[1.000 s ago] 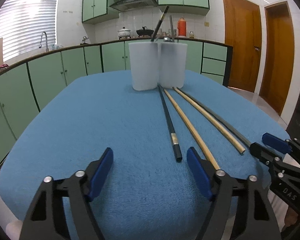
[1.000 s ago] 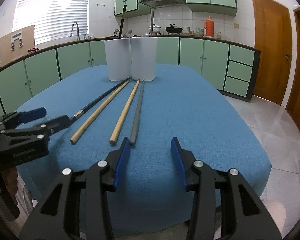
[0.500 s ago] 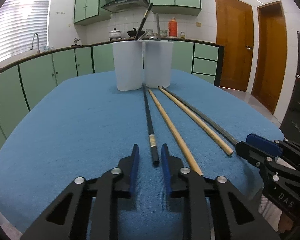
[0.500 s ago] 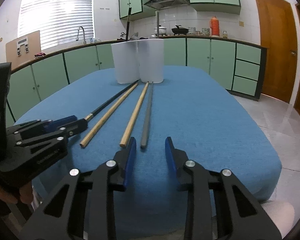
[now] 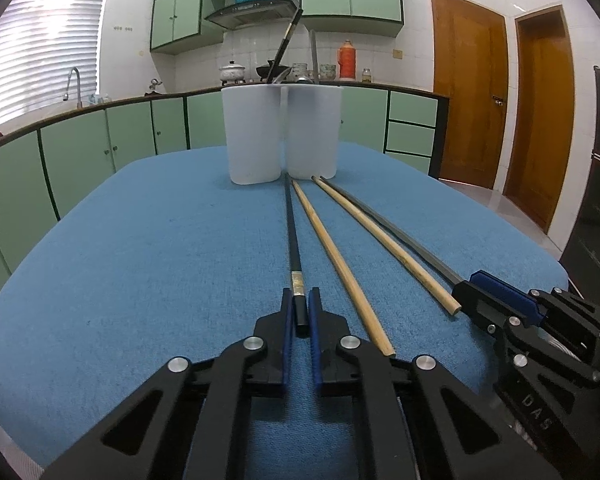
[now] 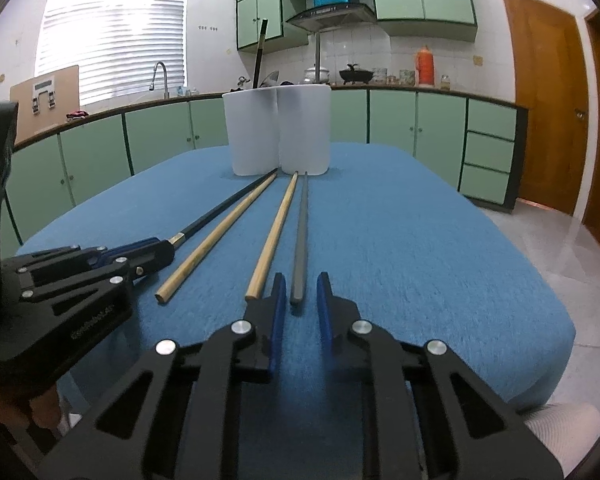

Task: Organize utensils
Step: 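Grasp the black chopstick with the left tool while the right tool grasps the grey metal chopstick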

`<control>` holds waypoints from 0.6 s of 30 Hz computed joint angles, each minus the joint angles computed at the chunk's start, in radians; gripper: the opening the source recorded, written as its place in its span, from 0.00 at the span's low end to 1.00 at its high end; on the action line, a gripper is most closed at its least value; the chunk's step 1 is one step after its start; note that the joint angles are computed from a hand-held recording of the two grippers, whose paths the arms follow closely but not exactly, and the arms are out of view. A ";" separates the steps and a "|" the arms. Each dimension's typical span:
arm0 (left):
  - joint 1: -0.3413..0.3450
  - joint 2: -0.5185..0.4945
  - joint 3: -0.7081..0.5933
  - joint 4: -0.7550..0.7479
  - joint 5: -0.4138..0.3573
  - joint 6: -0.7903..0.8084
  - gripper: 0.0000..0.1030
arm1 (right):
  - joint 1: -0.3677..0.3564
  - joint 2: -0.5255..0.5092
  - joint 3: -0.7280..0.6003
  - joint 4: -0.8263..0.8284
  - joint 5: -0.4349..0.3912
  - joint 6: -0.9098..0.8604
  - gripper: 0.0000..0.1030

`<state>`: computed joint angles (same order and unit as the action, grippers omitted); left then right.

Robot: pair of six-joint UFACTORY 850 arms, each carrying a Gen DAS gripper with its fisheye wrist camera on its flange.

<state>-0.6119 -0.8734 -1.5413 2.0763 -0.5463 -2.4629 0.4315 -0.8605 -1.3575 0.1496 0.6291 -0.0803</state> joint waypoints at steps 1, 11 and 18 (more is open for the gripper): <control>0.000 0.001 0.000 -0.001 0.000 -0.001 0.07 | 0.003 -0.001 0.000 0.011 0.004 -0.015 0.13; 0.000 0.032 0.035 0.033 -0.008 -0.038 0.06 | -0.005 0.023 0.007 -0.018 -0.019 0.002 0.05; -0.002 0.102 0.093 0.068 -0.091 -0.048 0.06 | -0.022 0.093 0.056 -0.060 0.034 0.019 0.05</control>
